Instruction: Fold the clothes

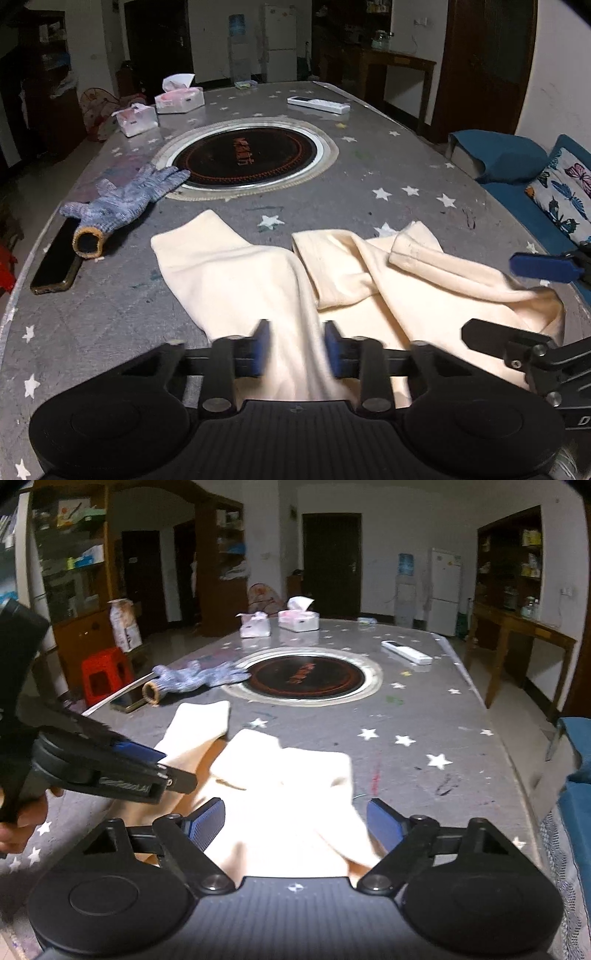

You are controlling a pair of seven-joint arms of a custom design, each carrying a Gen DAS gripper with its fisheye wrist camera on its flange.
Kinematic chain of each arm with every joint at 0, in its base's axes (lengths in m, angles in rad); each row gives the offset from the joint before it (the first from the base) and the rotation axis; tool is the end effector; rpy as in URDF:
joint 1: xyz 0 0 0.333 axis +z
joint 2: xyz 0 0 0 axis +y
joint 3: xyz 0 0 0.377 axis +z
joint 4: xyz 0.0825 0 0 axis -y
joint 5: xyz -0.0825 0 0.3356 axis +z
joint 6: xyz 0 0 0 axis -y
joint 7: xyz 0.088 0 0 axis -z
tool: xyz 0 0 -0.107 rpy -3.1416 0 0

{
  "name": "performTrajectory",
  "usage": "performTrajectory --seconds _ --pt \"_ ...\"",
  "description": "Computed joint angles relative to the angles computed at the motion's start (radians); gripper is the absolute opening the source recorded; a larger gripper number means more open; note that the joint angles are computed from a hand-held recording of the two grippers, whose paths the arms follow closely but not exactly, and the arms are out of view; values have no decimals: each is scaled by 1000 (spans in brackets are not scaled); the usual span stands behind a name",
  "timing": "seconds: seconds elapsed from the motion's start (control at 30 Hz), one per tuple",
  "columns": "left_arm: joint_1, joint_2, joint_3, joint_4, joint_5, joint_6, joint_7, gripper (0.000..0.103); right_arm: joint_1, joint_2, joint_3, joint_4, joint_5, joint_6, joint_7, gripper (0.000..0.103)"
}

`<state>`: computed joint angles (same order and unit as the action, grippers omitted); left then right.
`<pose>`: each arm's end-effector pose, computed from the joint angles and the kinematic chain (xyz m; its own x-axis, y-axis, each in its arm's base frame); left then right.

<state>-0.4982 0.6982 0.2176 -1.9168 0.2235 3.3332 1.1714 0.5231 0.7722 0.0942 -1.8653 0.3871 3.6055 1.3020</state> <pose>0.6372 -0.2391 0.3010 -0.2220 -0.9750 0.0119 -0.7295 0.1580 -0.6655 0.5954 0.3444 0.2973 0.3947 -0.9183 -0.0305 -0.5529 -0.2109 -0.8061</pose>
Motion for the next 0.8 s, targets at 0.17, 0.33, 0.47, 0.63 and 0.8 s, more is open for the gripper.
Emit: performTrajectory --seconds 0.17,0.33,0.47,0.63,0.8 --pt "18 -21 -15 -47 -9 49 8 7 -28 8 39 13 -54 -46 2 71" --pt "-9 -59 12 -132 -78 118 39 3 -32 11 57 14 -95 -76 -6 64" --pt "-30 -102 30 -217 -158 180 77 3 -36 8 70 8 -125 -102 -15 56" --pt "-48 -157 36 -329 -260 260 133 3 -5 3 39 2 -109 -127 -23 43" --pt "-34 -211 3 -436 -344 324 188 3 34 -16 -5 -28 -76 -113 -35 39"
